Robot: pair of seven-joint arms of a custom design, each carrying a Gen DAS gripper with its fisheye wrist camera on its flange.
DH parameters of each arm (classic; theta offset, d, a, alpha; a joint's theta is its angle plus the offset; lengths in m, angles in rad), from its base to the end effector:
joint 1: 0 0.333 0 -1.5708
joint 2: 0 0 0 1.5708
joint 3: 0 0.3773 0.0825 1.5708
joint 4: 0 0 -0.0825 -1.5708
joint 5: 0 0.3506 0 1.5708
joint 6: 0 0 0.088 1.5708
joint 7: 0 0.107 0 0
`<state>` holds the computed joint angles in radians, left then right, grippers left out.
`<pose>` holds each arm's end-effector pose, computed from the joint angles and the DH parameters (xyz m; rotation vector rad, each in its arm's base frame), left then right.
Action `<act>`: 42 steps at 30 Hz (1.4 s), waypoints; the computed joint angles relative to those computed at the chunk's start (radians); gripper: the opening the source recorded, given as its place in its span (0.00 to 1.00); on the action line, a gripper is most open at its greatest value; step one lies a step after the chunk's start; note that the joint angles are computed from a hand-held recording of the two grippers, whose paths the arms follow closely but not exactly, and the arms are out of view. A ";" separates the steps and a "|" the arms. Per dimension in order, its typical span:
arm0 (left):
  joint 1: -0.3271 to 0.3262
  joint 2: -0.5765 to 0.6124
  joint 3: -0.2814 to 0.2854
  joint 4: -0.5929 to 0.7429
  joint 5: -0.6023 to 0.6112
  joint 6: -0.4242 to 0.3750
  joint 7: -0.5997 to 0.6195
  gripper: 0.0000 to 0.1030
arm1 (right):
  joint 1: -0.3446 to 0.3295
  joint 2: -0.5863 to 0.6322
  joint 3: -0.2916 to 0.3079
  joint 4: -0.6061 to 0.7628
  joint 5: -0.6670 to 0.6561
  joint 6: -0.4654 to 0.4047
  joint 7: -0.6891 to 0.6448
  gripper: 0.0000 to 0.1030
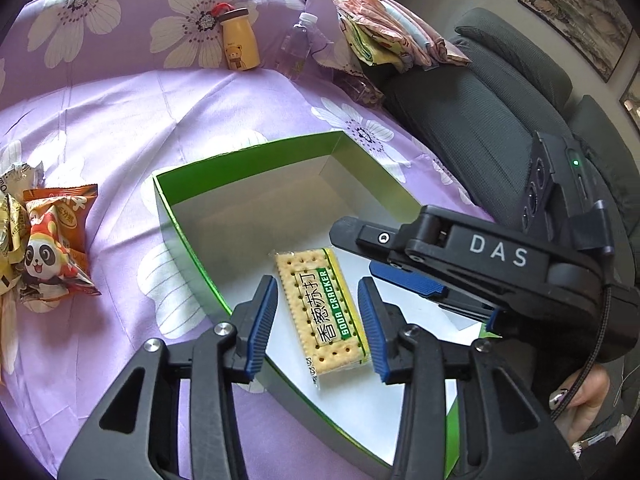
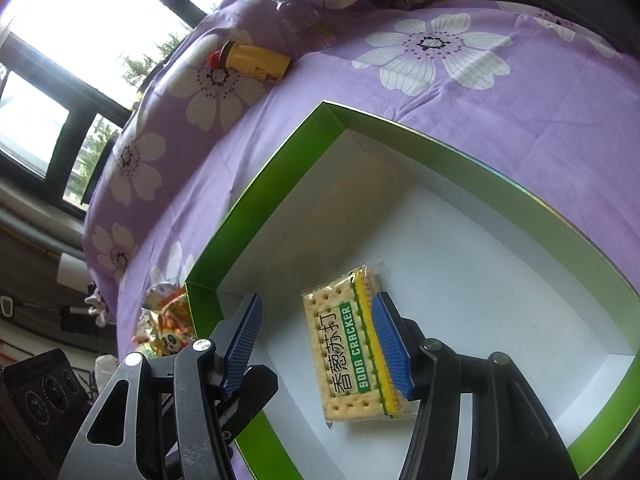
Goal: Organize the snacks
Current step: 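Lower the cracker pack into the box and open the right gripper, then grasp the yellow rice-cracker bag from the pile with the right gripper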
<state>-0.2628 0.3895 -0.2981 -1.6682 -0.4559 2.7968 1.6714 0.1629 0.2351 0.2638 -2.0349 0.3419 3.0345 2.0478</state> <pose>0.6230 -0.3216 0.5429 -1.7735 2.2223 -1.2470 0.5835 0.2212 0.5015 -1.2954 1.9703 -0.0485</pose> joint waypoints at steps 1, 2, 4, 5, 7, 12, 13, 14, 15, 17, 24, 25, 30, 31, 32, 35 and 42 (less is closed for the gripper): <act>0.008 -0.014 -0.005 -0.017 -0.012 0.011 0.007 0.41 | -0.003 0.000 0.007 0.001 0.004 0.005 -0.006 0.56; 0.022 -0.028 -0.015 -0.037 -0.032 0.023 0.023 0.41 | -0.007 0.001 0.016 0.003 0.010 0.012 -0.016 0.56; 0.046 -0.063 -0.029 -0.077 -0.077 0.042 0.051 0.42 | -0.015 0.004 0.036 0.010 0.018 0.022 -0.038 0.56; 0.053 -0.084 -0.025 -0.100 -0.090 0.051 0.055 0.43 | -0.007 0.005 0.033 0.014 0.009 0.024 -0.038 0.56; 0.061 -0.128 -0.007 -0.153 -0.104 0.076 0.057 0.45 | 0.054 0.004 -0.025 0.022 -0.070 0.028 0.006 0.56; 0.084 -0.241 0.051 -0.293 -0.113 0.127 0.026 0.60 | 0.137 0.018 -0.085 0.060 -0.236 0.043 0.090 0.65; 0.081 -0.263 0.075 -0.322 -0.077 0.134 -0.013 0.67 | 0.143 0.024 -0.082 0.070 -0.256 0.047 0.096 0.66; 0.073 -0.282 0.105 -0.353 -0.018 0.145 -0.074 0.71 | 0.151 0.030 -0.082 0.079 -0.277 0.049 0.102 0.69; 0.072 -0.300 0.128 -0.383 0.039 0.157 -0.130 0.75 | 0.164 0.037 -0.089 0.091 -0.302 0.052 0.112 0.72; 0.092 -0.329 0.146 -0.440 0.084 0.190 -0.176 0.80 | 0.196 0.053 -0.107 0.112 -0.350 0.066 0.139 0.76; 0.173 -0.376 0.169 -0.558 0.085 0.243 -0.256 0.83 | 0.306 0.121 -0.174 0.201 -0.526 0.081 0.197 0.83; 0.183 -0.381 0.174 -0.564 0.110 0.238 -0.277 0.83 | 0.314 0.129 -0.175 0.210 -0.541 0.080 0.198 0.83; 0.227 -0.393 0.186 -0.582 0.261 0.233 -0.421 0.84 | 0.271 0.187 -0.081 0.272 -0.542 0.043 0.145 0.83; 0.232 -0.392 0.187 -0.582 0.271 0.231 -0.434 0.84 | 0.243 0.199 -0.038 0.282 -0.524 0.037 0.118 0.83; 0.236 -0.389 0.187 -0.580 0.259 0.225 -0.423 0.84 | 0.214 0.211 0.006 0.293 -0.503 0.031 0.088 0.83; 0.245 -0.374 0.188 -0.561 0.205 0.185 -0.388 0.84 | 0.143 0.252 0.127 0.329 -0.431 0.006 -0.002 0.83; 0.251 -0.326 0.174 -0.512 0.097 0.134 -0.281 0.83 | 0.101 0.410 0.302 0.572 -0.280 -0.222 -0.196 0.83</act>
